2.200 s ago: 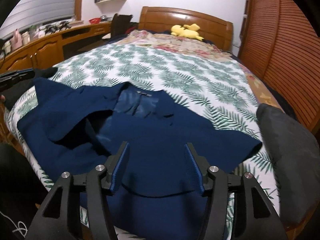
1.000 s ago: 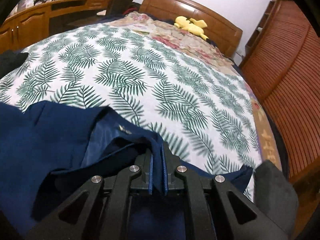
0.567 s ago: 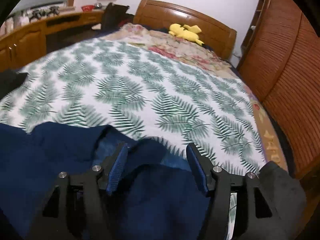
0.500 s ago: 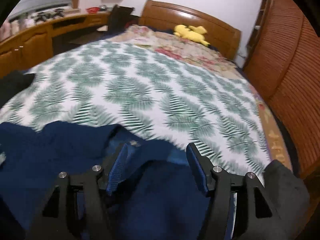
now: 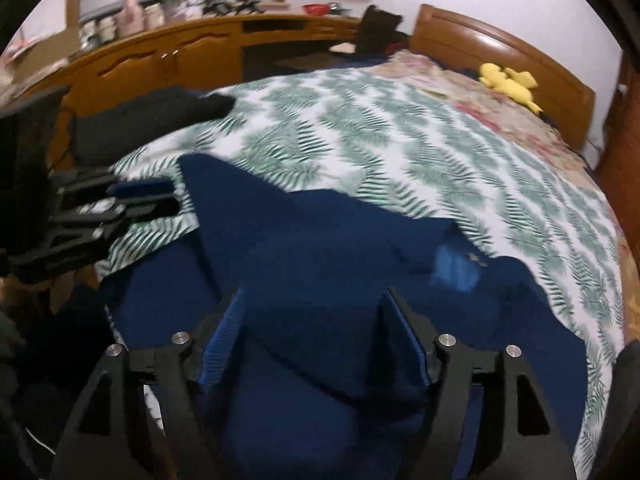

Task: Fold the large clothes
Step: 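Grasp the folded jacket edge with the right tool and tuck it under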

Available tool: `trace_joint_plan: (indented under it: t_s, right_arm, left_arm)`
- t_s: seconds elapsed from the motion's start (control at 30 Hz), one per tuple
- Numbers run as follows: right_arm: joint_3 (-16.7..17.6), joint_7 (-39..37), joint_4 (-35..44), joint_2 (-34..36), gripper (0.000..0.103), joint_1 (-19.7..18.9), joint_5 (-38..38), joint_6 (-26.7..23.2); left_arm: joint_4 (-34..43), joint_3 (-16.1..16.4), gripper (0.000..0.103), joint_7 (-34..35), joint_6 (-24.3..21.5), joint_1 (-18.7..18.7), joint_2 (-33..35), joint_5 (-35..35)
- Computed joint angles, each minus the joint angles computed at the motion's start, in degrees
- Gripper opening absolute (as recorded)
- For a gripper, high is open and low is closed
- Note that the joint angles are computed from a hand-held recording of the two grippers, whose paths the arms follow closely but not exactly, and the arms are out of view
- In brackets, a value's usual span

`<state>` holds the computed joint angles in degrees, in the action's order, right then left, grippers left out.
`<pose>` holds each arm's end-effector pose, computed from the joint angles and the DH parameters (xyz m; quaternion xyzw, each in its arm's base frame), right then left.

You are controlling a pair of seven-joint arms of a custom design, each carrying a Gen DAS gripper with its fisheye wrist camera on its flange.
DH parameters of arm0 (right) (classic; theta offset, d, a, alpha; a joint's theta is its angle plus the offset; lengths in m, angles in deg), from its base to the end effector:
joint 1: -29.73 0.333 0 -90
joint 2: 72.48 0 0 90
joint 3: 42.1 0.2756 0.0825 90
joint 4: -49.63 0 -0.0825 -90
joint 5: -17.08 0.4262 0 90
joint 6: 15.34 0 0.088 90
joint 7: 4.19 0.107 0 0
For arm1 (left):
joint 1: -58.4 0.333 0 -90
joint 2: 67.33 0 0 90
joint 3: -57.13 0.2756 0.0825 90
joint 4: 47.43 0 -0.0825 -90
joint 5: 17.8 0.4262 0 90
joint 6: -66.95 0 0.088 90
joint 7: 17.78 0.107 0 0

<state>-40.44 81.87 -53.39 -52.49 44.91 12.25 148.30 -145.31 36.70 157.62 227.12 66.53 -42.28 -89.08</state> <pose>0.6791 0.2086 0.3769 -0.7890 0.5065 -0.2326 0.2585 0.7079 -0.0854 0.3376 -0.4319 0.7609 -0.4509 0.1769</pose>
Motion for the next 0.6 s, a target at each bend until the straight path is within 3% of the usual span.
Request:
trace_joint_plan:
  t_s: [0.17,0.33,0.4,0.43,0.47,0.53,0.6]
  right_arm:
    - [-0.98,1.13,2.25,2.66,0.074,2.22,-2.79,-1.72]
    - [-4.38,5.06,6.09,5.97,0.073,4.93,-9.6,-7.03]
    - [-2.55,2.7,8.27,7.47,0.06,2.69,-7.45,-8.31]
    - [-1.61,1.34,9.6,8.21,0.041,1.58,-5.9,-9.25]
    - [-1.45,0.76,11.74,9.38,0.011,1.11,-5.17,-10.41]
    - [-2.86,1.88,15.49,11.49,0.003,1.8,-6.3,-11.79]
    - [-4.66,3.65,20.29,14.32,0.003,2.47,-7.94,-12.54]
  left_arm:
    - [0.03,0.21,0.022,-0.47,0.13,0.25,0.15,0.37]
    - [-0.09,-0.02,0.022,0.38,-0.36,1.09,-0.21,-1.66]
    - [-0.03,0.18,0.022,0.36,-0.43,0.94,-0.26,-1.95]
    - [0.04,0.29,0.022,0.31,-0.48,0.84,-0.26,-1.97]
    - [0.14,0.38,0.022,0.32,-0.52,0.76,-0.18,-1.99]
    - [0.35,0.5,0.022,0.26,-0.59,0.64,-0.03,-1.94]
    - [0.5,0.51,0.022,0.31,-0.67,0.61,0.08,-1.98]
